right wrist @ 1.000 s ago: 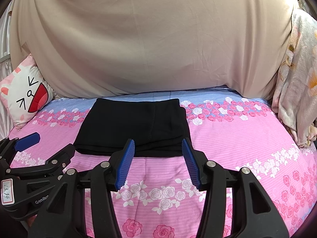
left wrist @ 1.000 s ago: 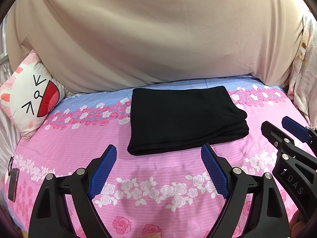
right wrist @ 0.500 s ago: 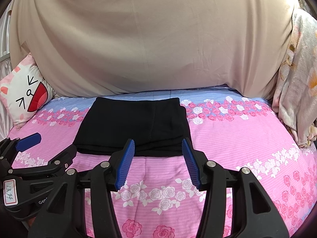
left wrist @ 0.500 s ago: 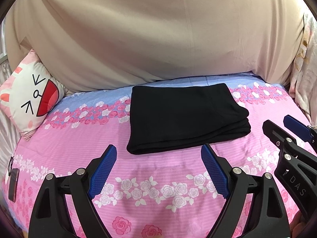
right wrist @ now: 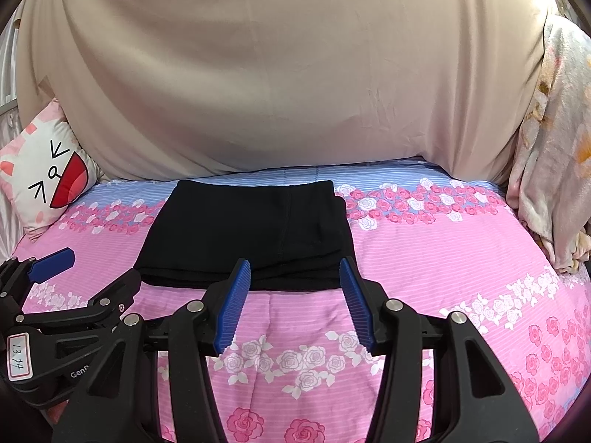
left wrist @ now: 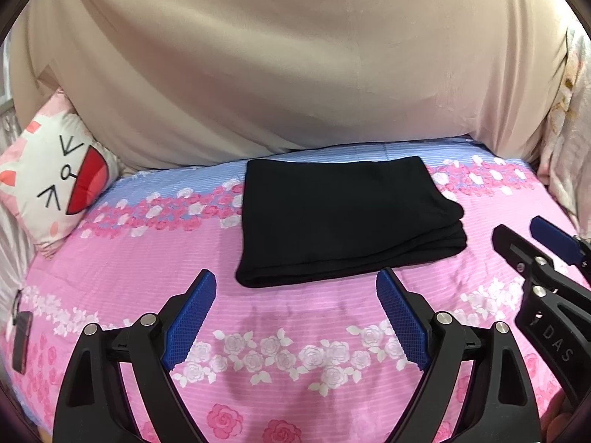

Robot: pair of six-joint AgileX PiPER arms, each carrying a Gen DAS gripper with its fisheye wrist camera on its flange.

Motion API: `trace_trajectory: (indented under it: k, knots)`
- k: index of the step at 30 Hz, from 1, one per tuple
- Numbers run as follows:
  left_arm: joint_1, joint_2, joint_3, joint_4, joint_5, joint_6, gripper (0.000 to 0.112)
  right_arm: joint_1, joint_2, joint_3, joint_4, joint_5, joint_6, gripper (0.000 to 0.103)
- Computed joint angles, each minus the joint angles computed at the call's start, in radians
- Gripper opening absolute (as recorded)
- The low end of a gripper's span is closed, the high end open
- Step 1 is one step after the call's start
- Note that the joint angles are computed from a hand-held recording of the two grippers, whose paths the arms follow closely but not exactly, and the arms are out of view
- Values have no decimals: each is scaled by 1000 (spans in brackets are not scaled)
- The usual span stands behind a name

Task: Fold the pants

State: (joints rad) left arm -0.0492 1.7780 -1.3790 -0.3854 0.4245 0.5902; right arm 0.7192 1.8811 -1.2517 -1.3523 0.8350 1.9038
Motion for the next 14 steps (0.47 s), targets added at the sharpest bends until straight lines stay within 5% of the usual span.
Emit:
trace_trajectory:
  k: [4, 9, 14]
  knots:
    - [12, 18, -24, -35, 27, 24, 86, 2, 2, -2, 2, 3, 1, 49]
    - [-23, 4, 1, 148, -38, -131, 86, 2, 4, -1, 0, 2, 5, 49]
    - [-15, 2, -3, 80, 1, -57, 86, 6, 8, -5, 5, 6, 3, 49]
